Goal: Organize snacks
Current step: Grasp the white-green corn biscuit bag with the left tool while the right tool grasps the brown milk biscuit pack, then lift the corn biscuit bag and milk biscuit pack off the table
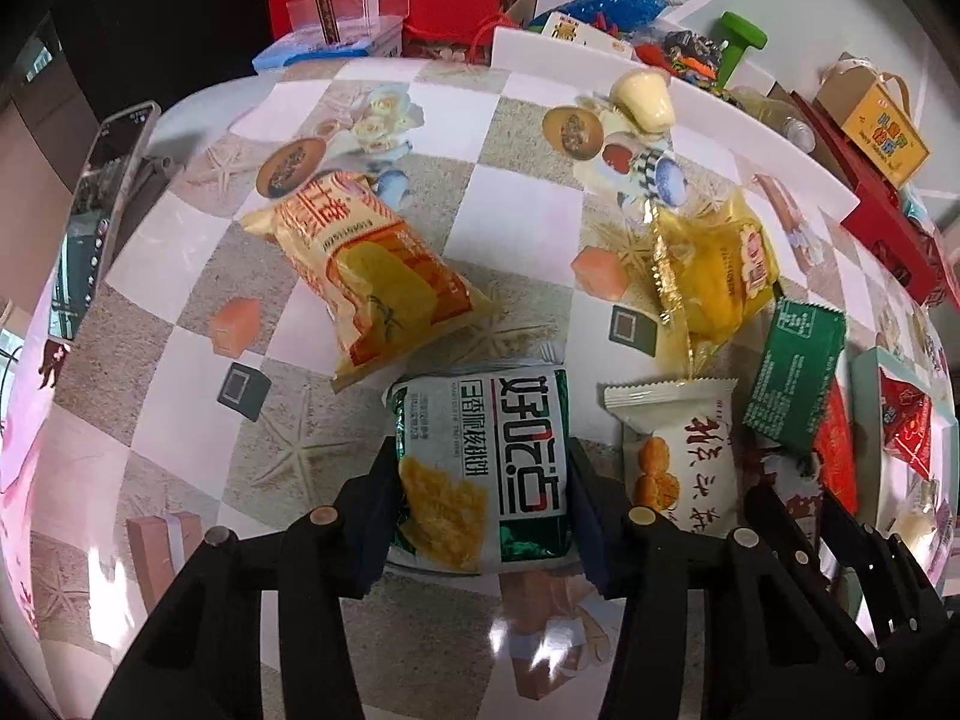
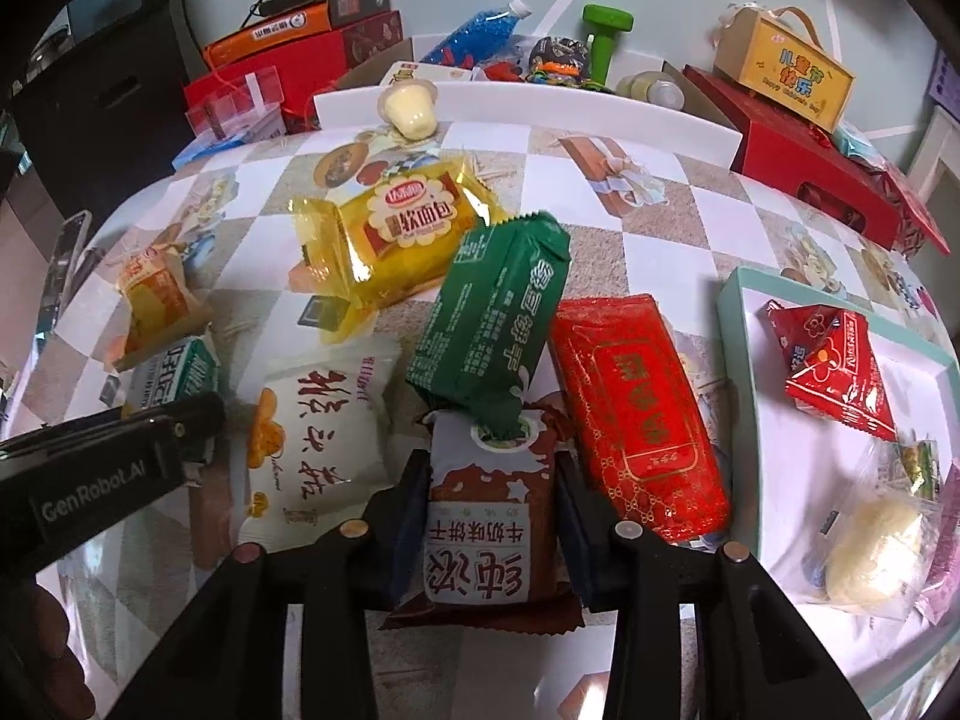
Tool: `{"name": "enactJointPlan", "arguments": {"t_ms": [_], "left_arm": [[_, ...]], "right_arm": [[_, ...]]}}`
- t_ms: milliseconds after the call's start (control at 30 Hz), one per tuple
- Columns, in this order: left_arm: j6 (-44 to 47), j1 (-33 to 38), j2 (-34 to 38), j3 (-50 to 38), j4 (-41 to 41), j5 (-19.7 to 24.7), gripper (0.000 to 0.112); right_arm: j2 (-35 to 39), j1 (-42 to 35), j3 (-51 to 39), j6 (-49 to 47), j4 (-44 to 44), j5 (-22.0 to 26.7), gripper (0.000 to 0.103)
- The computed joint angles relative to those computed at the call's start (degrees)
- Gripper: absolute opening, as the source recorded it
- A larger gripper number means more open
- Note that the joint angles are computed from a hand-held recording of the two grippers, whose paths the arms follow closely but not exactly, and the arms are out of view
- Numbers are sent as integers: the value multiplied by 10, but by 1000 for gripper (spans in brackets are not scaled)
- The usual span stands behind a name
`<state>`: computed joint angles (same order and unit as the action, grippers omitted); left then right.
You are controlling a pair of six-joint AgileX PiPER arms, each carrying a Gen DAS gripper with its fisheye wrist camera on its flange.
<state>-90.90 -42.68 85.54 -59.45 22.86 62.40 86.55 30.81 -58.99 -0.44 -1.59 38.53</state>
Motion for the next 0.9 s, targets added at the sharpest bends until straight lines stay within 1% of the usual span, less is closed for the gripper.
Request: {"name": "enactJointPlan", "arguments": {"t_ms": [133,167,200,267,333,367,433,633,767,833,867,900], "left_arm": [[-9,-19,-18,-13,14,25,52],[-10,-22,-21,-15,16,29,52],[-13,-29,-23,-21,22,37,52],[-17,-40,-27,-30,29,51,52],[-25,-51,-28,-35,37,60,52],[-26,-55,-28,-38,40,64,52],[-28,-55,-29,-33,42,61,52],[-22,-49,-26,-29,26,52,52],[-17,-46,-26,-28,19,51,52],[-15,-44,-27,-29,18,52,52],[-14,-44,-27,-29,18,52,52],[-13,-43,-27,-30,17,52,52]], "right_arm": [[-14,-11,-4,-20,29,11,41],[-17,-11,-4,-21,30,11,40],[-23,-11,-3,-20,27,10,33],[-31,-14,-3,-28,31,11,28],[-36,-24,-6,-51,58,16,28],[-37,-24,-6,-52,57,16,28],[-35,-22,-5,-48,51,16,28],[-24,-34,-6,-65,68,21,27],[-20,-48,-7,-83,98,23,32],[-16,-53,-9,-87,109,25,46],[-13,-54,-11,-85,108,30,58],[-12,-53,-10,-85,108,31,60]]}}
